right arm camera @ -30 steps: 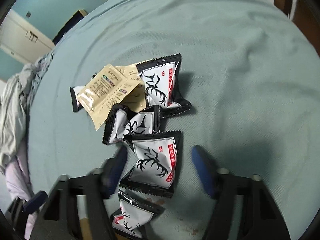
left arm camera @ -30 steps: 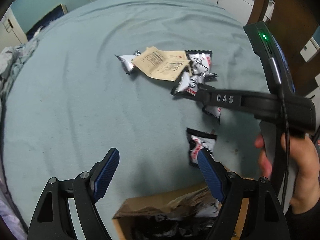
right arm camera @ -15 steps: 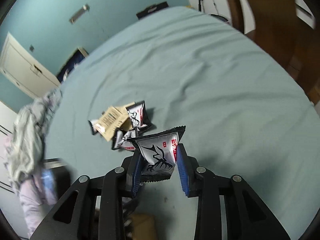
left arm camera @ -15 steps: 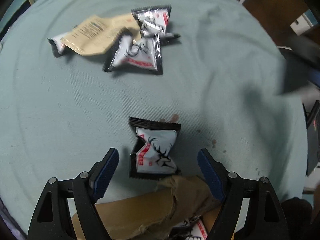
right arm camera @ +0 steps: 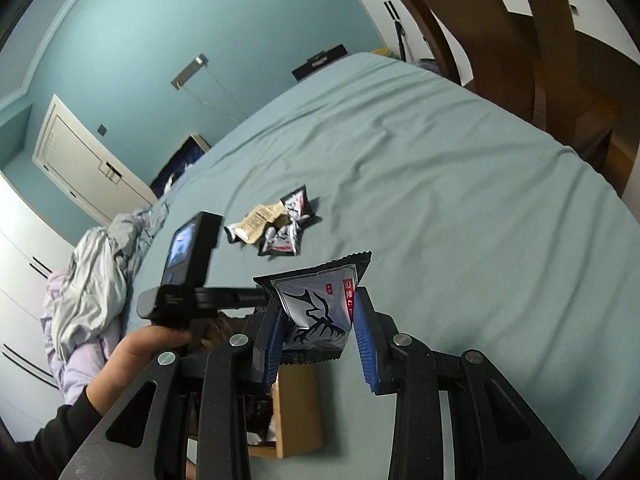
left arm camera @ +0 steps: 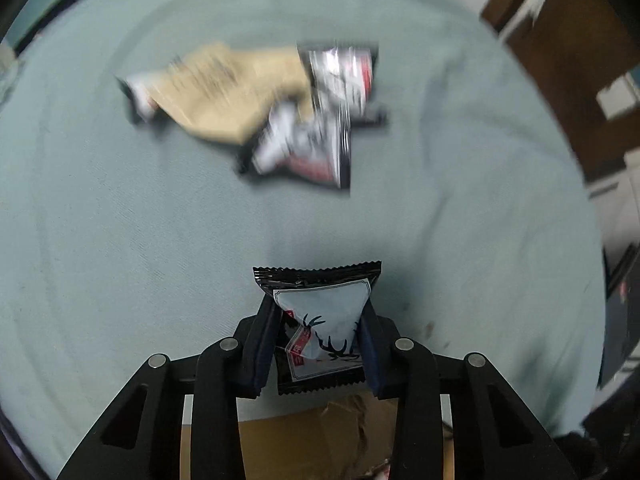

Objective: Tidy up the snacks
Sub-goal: 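Grasp a white packet with the right gripper while the left gripper grasps another white packet, then lower both white packets into the cardboard box and open both grippers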

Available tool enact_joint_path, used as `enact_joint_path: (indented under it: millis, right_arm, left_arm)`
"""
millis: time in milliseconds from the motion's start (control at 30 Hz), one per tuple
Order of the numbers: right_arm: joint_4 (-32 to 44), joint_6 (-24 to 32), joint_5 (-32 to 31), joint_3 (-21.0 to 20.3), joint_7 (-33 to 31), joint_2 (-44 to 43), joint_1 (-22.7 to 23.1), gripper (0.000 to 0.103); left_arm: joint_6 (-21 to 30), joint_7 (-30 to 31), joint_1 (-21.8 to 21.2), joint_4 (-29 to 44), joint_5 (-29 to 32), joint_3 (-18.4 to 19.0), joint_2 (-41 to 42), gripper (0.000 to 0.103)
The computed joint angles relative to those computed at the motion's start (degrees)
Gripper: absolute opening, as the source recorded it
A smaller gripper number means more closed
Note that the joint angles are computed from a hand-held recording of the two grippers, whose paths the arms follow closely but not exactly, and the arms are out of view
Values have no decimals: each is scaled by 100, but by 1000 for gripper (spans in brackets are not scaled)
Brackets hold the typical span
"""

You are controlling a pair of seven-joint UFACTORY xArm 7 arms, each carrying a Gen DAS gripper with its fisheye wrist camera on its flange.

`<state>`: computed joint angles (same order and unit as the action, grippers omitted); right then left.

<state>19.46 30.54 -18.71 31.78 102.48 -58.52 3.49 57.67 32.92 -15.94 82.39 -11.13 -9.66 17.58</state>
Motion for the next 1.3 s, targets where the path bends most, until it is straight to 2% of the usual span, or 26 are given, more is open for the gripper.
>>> enact_joint_path:
  millis: [67, 133, 200, 300, 367, 467, 567, 667, 733, 867, 933, 967, 1033, 1067, 1100, 1167, 1300]
  right_arm:
    - [23, -38, -57, 4, -51, 48, -44, 31]
    - [81, -94, -109, -42, -199, 241, -75, 31]
    - [298, 60, -153, -65, -434, 610, -119, 31]
    - [686, 359, -263, -93, -759, 1202, -131, 31]
    - [842, 378, -359, -161, -862, 1420, -110, 31]
    - [800, 134, -494, -263, -865, 1432, -55, 31]
    - [723, 1, -589, -292, -875, 1339, -101, 31]
    - [688, 1, -621, -249, -882, 1310, -130, 31]
    - [685, -120, -730, -98, -798, 1334, -229, 31]
    - [681, -569, -943, 129, -819, 1240, -249, 31]
    - [770, -524, -963, 258, -923, 1308, -246, 31]
    - [821, -474, -970, 307, -983, 1352, -230, 31]
    - [914, -414, -1005, 384, -1092, 1454, -199, 31]
    - [969, -357, -1023, 414, -1153, 1530, -189, 31]
    - [1022, -281, -1038, 432, -1204, 1610, -182, 31]
    - [1061, -205, -1052, 330, -1321, 1711, -118, 31]
    - [1237, -169, -1128, 198, -1459, 1950, -76, 31]
  left_arm:
    - [-633, 95, 64, -329, -129, 10, -447, 35]
    - [-843, 314, 195, -508, -448, 19, -793, 35]
    - [-723, 663, 359, -624, -828, 81, -1139, 35]
    - [-472, 1049, 490, -772, -1093, 239, -1478, 35]
    - [-489, 1381, 567, -1086, -1230, 357, -1760, 35]
    - [-587, 1933, 681, -1585, -1331, 560, -2052, 35]
    - [-409, 2309, 777, -1909, -1364, 724, -2286, 35]
    - [-10, 2597, 869, -2010, -1533, 881, -2462, 36]
    - [502, 2650, 915, -1956, -1658, 950, -2479, 36]
    - [325, 2910, 860, -2435, -1627, 900, -2890, 36]
    - [369, 3037, 795, -2539, -1638, 915, -2996, 37]
    - [406, 3099, 767, -2548, -1657, 931, -3019, 41]
    - [425, 3200, 737, -2548, -1742, 975, -3068, 58]
    - [356, 3214, 734, -2557, -1821, 997, -3095, 75]
    - [259, 3214, 734, -2561, -1917, 1021, -3115, 84]
    - [-50, 3176, 740, -2588, -2047, 1038, -3135, 84]
    - [-700, 2872, 766, -2651, -1695, 929, -3065, 84]
